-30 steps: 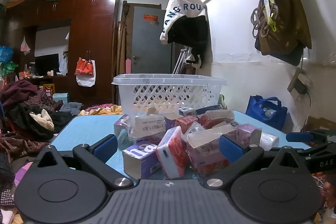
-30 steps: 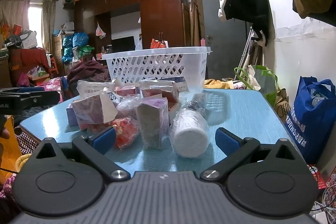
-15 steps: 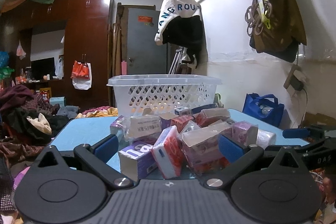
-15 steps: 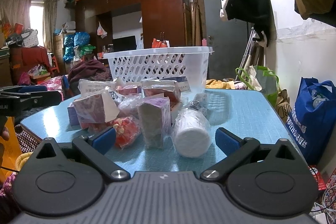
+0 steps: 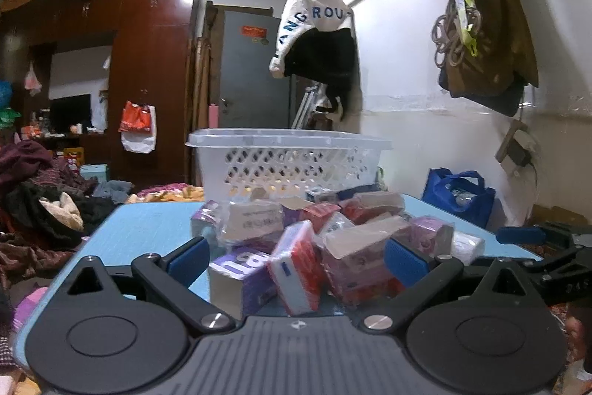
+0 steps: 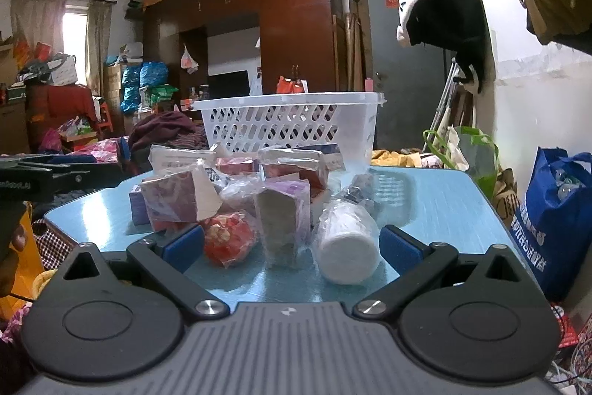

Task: Organize objects
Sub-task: 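Move both tools toward the pile of packages on the table, then grasp a wrapped purple tissue pack with left tool while right grasps a purple-topped grey box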

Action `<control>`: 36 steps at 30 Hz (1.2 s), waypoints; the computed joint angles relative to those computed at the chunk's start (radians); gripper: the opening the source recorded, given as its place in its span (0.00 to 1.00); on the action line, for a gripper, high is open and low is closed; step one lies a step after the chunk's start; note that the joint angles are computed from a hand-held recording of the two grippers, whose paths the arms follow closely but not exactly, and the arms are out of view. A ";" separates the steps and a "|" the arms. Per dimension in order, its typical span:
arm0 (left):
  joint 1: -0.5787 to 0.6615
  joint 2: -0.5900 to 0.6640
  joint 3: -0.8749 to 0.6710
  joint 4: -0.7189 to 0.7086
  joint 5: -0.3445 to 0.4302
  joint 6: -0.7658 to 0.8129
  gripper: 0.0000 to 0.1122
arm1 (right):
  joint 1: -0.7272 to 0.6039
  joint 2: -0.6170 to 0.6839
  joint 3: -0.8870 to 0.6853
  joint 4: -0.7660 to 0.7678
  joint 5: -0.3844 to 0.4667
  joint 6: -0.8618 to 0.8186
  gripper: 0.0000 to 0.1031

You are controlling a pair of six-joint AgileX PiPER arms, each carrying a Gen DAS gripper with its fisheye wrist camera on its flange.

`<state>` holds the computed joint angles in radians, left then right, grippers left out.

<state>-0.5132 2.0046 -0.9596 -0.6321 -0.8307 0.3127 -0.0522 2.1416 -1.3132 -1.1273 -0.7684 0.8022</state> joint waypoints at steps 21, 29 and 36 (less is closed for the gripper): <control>-0.049 0.157 -0.308 -0.168 0.203 0.208 0.85 | -0.020 0.010 0.000 0.092 -0.040 -0.047 0.91; -0.039 0.179 -0.334 -0.183 0.212 0.221 0.69 | 0.045 0.023 -0.039 0.118 0.033 -0.125 0.79; -0.031 0.187 -0.351 -0.246 0.198 0.272 0.66 | 0.081 0.067 -0.142 0.006 0.086 -0.020 0.67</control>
